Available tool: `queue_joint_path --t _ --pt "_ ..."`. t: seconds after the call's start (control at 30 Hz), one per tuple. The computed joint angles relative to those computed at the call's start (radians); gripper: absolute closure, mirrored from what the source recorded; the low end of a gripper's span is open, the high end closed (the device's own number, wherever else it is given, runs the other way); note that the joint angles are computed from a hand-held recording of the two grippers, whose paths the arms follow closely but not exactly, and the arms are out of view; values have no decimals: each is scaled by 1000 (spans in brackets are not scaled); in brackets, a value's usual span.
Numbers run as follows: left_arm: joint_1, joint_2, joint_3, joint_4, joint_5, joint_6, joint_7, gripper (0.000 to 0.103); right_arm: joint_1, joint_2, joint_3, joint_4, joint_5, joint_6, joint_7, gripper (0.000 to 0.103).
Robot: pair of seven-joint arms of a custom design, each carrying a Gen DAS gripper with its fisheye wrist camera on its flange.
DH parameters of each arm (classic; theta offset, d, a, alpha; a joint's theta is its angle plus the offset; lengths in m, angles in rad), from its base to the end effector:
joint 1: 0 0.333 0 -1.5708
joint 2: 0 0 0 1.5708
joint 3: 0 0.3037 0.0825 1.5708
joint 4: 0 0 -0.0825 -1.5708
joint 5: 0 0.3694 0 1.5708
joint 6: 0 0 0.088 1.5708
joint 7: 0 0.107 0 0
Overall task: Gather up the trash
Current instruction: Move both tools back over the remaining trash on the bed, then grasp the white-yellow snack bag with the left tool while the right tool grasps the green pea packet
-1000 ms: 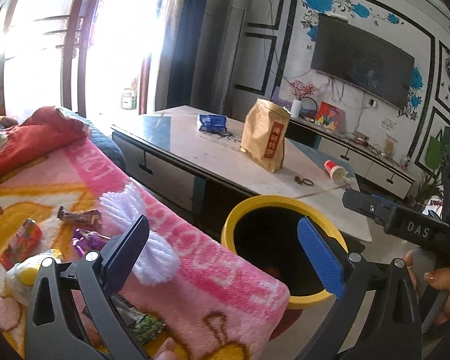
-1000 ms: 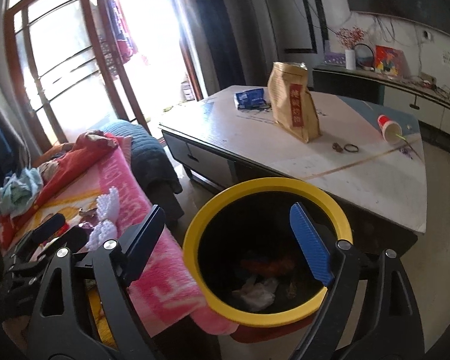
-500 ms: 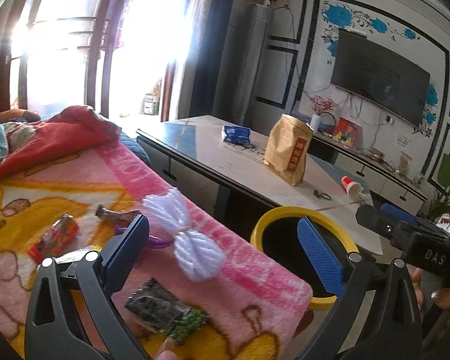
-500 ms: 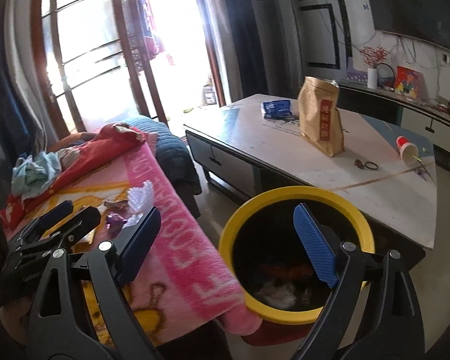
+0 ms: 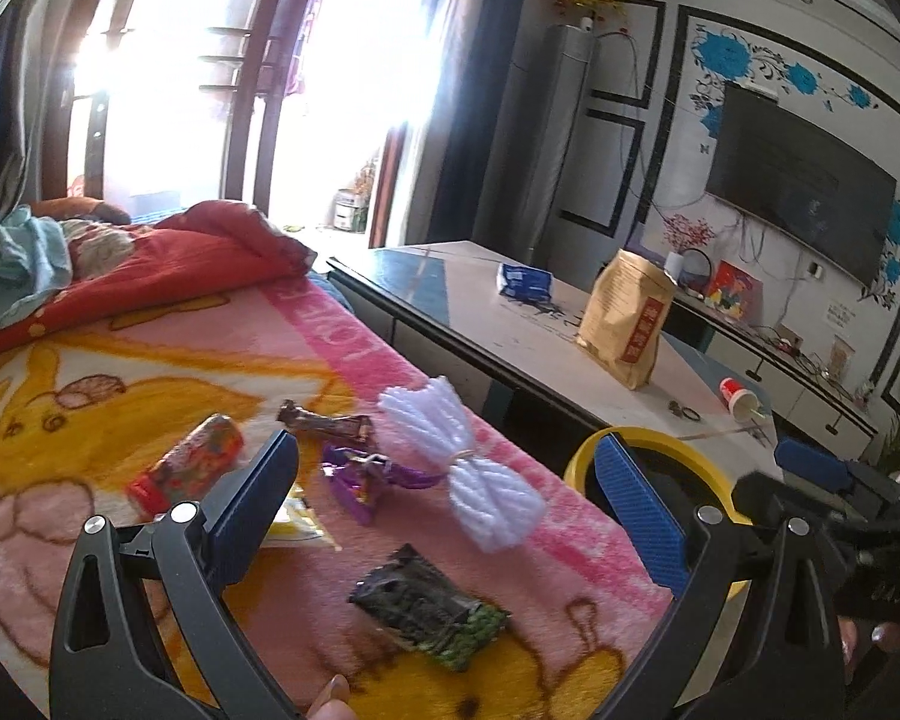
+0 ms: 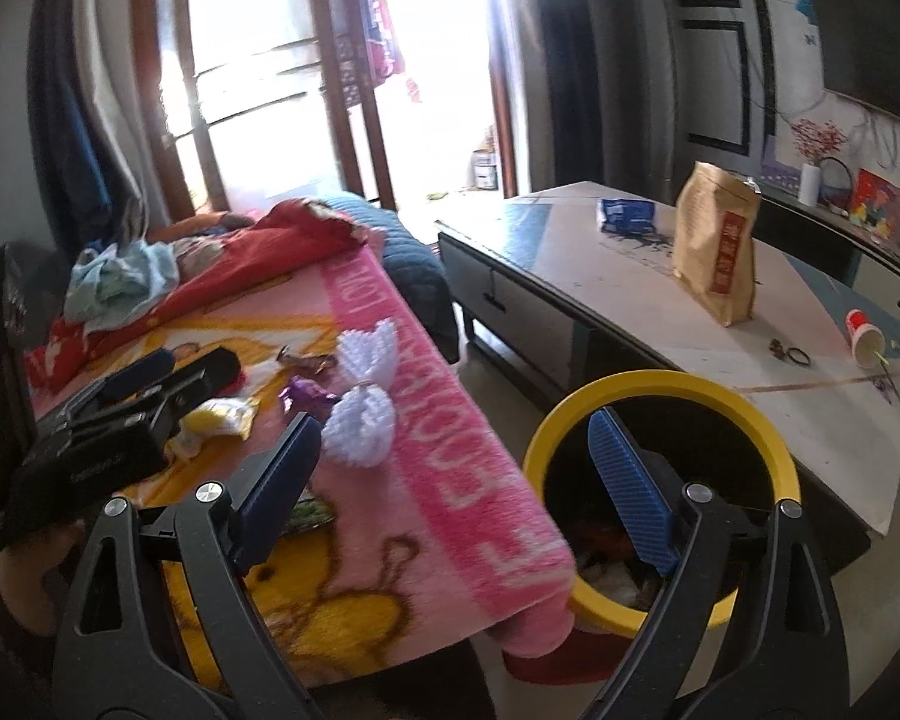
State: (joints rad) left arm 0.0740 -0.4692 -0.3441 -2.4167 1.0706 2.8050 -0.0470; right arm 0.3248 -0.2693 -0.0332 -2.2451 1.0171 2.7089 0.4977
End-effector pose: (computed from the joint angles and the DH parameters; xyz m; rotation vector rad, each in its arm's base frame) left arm 0.4152 -0.1754 0.5360 -1.8484 1.2045 -0.9618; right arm 0.4890 0.1144 0.5417 -1.9197 1.0465 -0.3759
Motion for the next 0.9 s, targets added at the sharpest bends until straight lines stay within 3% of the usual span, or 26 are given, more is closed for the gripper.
queue_joint_path --t 0.5,0.9 --pt "37 -159 32 -141 -96 -26 26 7 40 -31 24 -30 -32 -80 -35 20" --pt "55 -263 64 -262 -241 -21 115 7 75 -14 49 -25 -46 -113 -62 20"
